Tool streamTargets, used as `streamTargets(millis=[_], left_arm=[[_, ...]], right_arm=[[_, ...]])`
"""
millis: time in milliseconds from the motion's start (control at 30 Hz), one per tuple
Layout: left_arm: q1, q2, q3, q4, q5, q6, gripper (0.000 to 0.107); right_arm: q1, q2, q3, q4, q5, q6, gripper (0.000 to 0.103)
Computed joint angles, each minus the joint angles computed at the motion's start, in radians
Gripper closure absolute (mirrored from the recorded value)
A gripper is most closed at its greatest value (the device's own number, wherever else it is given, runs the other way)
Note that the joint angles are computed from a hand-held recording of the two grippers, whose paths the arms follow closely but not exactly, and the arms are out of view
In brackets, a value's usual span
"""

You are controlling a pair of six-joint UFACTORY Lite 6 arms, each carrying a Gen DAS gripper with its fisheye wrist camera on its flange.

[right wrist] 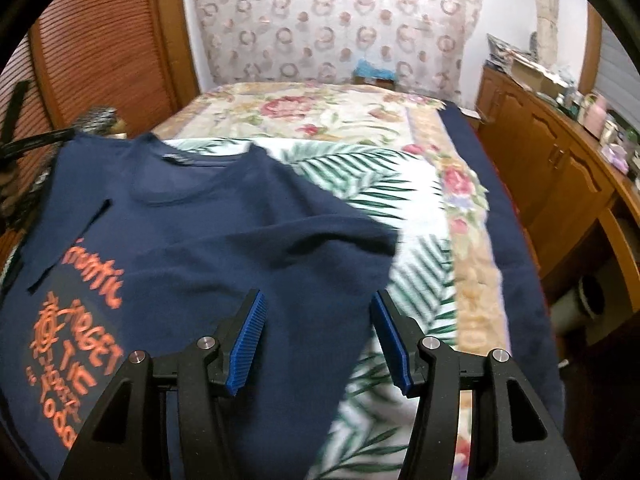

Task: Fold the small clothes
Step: 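Grasp the hem of the folded shirt with the left tool, then grasp the navy shirt hem with the right tool beside the left tool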

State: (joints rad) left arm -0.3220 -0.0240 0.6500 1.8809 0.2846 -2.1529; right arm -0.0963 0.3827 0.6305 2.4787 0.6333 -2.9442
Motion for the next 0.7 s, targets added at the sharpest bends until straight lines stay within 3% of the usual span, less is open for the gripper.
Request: streamTargets(millis=[300,400,467,633,700], left_arm=[[-0.070,-0.124,-0.117,0.045,0.026,-0.071,0.103],[-0.106,-0.177,-0.158,0.016,0.035,-0.066,0.103],[-0.153,-0.243,-0.202,-0.053,0.057,-0.024,0.103],[-0.330,-0.527,-0.331,-0.405,0.164,0.235,0.103],[-0.479,-0.691,-0.388,-0.583,0.297,0.349,0.103]], right_arm=[[0.048,0.136,0.171,0.048,-0.067,0.018,0.046],[0.060,0.153,0.202,0.015,-0.063,0.053,0.067],[0.074,0.146,0.196,0.009,-0.062,0.046,0.096],[0.060,-0.081,-0.053,-0.024,0.107,0.012,0.098],[0.030,-0.231,-0.184,-0.070,0.155,0.027,0.099]])
